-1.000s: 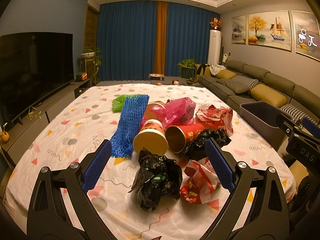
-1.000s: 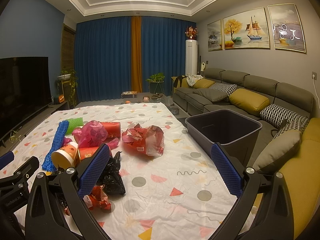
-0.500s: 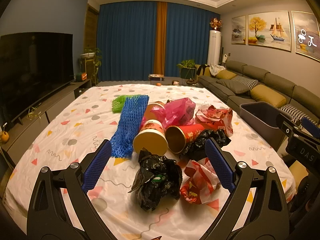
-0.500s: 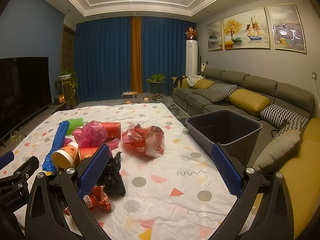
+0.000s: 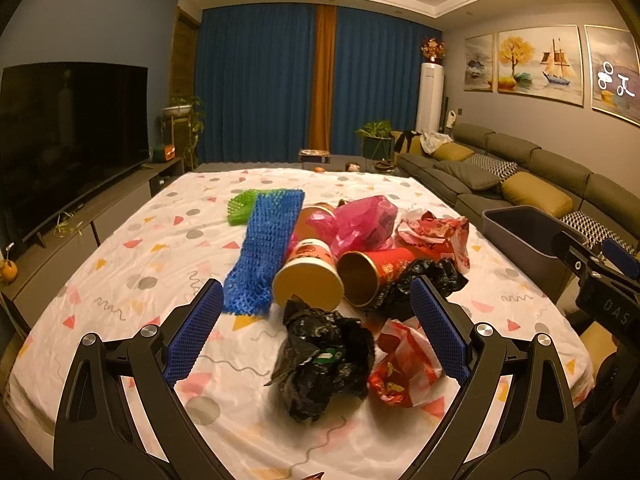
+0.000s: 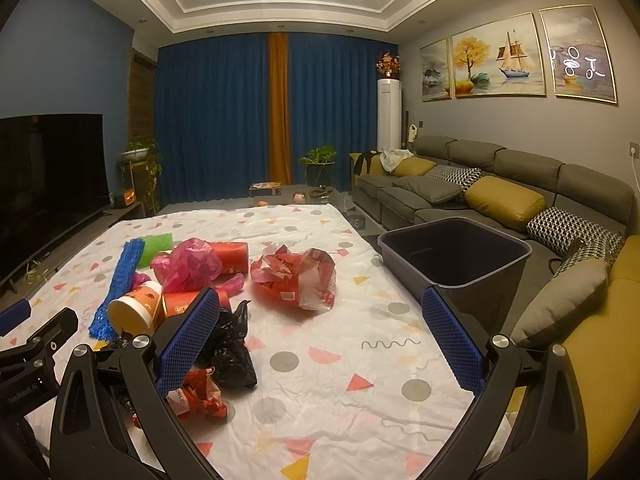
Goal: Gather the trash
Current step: 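Grasp the black plastic bag with the left tool while the right tool grasps the red-white wrapper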
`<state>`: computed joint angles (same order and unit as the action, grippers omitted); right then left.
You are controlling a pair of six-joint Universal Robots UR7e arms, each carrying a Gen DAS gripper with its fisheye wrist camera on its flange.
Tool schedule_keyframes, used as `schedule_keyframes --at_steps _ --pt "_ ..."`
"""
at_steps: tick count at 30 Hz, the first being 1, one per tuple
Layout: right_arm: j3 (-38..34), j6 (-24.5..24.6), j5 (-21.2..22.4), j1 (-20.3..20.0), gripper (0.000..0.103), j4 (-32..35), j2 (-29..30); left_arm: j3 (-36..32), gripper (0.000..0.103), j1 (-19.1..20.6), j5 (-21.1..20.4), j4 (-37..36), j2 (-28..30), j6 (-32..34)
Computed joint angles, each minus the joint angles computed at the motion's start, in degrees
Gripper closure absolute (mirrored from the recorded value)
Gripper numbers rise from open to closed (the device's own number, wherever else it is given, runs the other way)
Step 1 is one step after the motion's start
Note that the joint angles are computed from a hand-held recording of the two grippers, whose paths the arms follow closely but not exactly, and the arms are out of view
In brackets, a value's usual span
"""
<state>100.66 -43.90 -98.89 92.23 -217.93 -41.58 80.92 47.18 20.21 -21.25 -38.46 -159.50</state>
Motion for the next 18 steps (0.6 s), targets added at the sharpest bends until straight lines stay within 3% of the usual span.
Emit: schedule_keyframes --at_steps 4,9,16,18 --pt "0.8 0.1 1.9 -0.4 0.005 0.8 -0.2 2.3 0.01 0.6 0.5 -0.9 -1.6 -1.2" --pt "2.4 -1.4 4.7 -0.7 0.005 1.5 0.2 6.9 0.01 1.0 -0.7 -8.1 -4.1 3.5" --pt "3.9 -4.9 7.0 -0.4 0.013 5.2 2.1 10.9 0.01 2.0 -1.6 -11.2 -6.9 3.5" --pt "3.6 -5.9 7.0 -0.2 0.02 5.7 3.0 11.6 0.01 2.3 -1.8 -11.6 -7.4 3.3"
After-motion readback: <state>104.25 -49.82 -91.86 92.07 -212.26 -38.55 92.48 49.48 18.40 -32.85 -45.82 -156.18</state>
